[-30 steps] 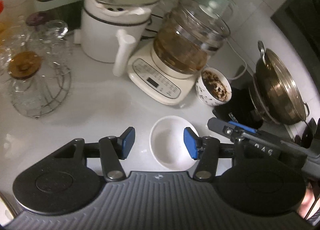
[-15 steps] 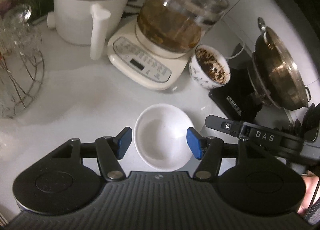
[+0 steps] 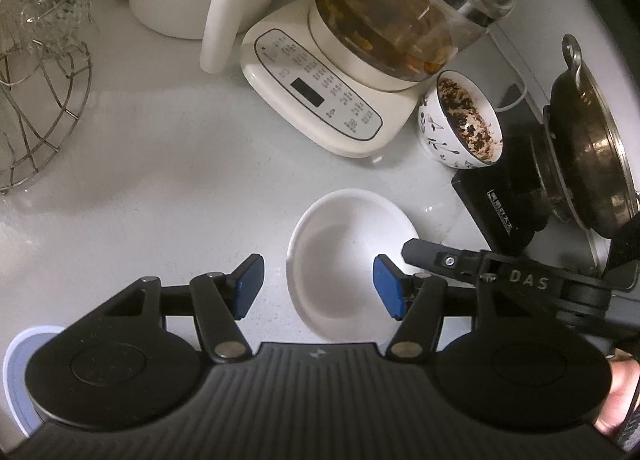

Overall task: Organize plates and bowls
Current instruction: 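Move the left gripper to the small white ceramic bowl and grasp its rim, then lift the white ceramic bowl and carry it toward the blue bowls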

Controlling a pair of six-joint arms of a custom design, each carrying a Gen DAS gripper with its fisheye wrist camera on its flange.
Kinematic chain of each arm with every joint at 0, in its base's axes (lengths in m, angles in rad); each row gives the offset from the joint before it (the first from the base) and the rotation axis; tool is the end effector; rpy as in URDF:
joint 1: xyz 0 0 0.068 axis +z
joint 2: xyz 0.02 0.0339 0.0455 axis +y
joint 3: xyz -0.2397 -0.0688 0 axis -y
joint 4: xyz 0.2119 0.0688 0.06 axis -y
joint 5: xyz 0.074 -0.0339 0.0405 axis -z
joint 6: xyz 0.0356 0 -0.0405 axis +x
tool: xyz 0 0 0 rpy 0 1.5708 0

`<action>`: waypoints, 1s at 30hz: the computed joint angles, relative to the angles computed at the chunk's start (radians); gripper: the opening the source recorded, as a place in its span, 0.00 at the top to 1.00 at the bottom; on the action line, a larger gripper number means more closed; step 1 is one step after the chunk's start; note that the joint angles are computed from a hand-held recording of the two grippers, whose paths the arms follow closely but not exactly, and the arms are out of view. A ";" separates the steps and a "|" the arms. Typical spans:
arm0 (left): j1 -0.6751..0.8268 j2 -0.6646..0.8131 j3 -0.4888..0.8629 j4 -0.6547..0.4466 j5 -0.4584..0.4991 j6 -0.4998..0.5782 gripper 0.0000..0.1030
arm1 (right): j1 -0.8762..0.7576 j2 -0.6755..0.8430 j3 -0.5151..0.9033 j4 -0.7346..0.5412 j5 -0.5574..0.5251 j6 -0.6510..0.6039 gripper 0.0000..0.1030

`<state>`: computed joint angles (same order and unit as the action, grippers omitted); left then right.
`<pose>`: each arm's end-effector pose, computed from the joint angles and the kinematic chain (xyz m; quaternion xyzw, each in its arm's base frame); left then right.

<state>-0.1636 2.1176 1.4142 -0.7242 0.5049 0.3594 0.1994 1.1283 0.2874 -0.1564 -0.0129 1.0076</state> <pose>0.3524 -0.0756 0.1229 0.2670 0.9284 -0.2412 0.0933 0.1595 0.0327 0.1201 0.3755 0.8826 0.1656 0.2294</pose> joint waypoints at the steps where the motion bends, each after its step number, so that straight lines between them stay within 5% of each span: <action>1: -0.002 0.005 0.000 0.003 0.000 -0.006 0.37 | -0.008 0.012 -0.002 0.010 -0.012 -0.007 0.56; 7: -0.009 -0.018 -0.044 0.050 -0.008 -0.036 0.44 | -0.037 0.045 -0.024 0.065 -0.059 -0.033 0.72; 17: -0.001 -0.051 -0.126 0.153 -0.027 -0.075 0.88 | -0.026 0.112 -0.067 0.200 -0.106 -0.065 0.93; 30: 0.040 -0.107 -0.191 0.181 0.025 -0.044 0.91 | 0.033 0.124 -0.053 0.202 -0.065 -0.047 0.93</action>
